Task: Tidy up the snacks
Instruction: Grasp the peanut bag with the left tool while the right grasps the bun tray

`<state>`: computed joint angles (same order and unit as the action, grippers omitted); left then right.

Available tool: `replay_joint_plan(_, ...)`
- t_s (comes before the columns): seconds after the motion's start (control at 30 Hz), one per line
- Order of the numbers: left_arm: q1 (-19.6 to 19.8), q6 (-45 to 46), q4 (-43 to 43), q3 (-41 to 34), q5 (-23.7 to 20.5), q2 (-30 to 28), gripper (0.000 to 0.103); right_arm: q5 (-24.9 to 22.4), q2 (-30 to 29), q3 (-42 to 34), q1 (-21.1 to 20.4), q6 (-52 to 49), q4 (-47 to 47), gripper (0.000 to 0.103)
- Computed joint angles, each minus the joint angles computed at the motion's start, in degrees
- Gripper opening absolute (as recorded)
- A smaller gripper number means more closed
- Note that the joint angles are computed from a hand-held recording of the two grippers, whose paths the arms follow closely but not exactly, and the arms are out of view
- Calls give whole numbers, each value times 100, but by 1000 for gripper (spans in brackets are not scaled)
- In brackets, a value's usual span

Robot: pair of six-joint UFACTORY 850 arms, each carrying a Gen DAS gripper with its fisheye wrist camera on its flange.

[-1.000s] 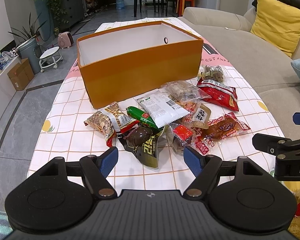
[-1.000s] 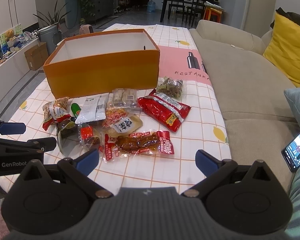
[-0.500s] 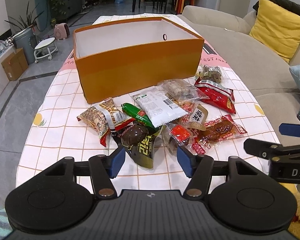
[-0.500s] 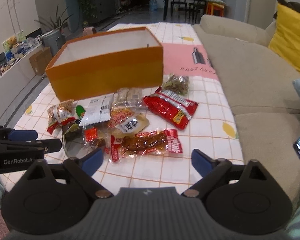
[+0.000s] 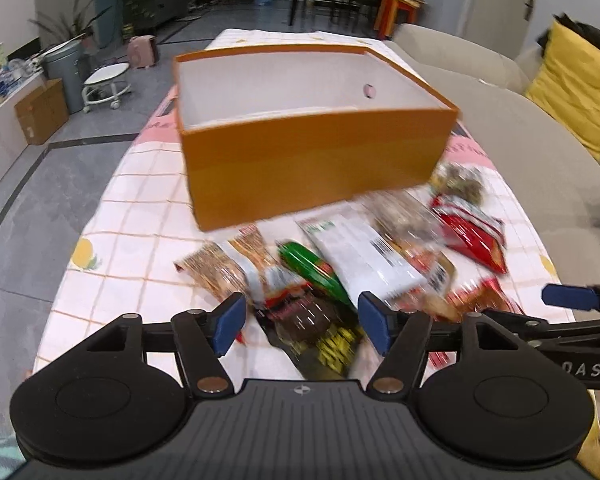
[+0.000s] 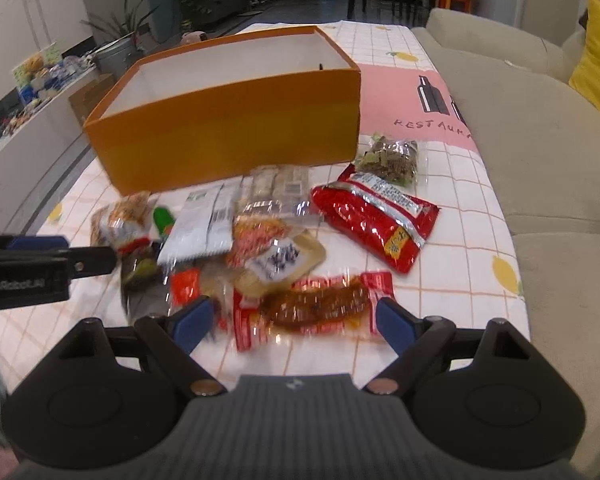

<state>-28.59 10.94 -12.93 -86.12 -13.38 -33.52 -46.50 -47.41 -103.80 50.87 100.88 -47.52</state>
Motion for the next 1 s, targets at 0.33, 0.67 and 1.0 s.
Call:
replay_joint_plan(0.33,108,-2490,1553,-1449,-1067,-914,86,33,-583,-955,-482,-655,111,86)
replay_joint_plan(0.67,108,-3134,1467,-2624,-2333,-1756,85,-176,-1603,-2528,-902,-2351,1213,85)
replay_joint_plan(1.0,151,-2912,1101,-2886,-2595,-1979,78,-367,-2186,-3382,-1037,-3058,1797,72)
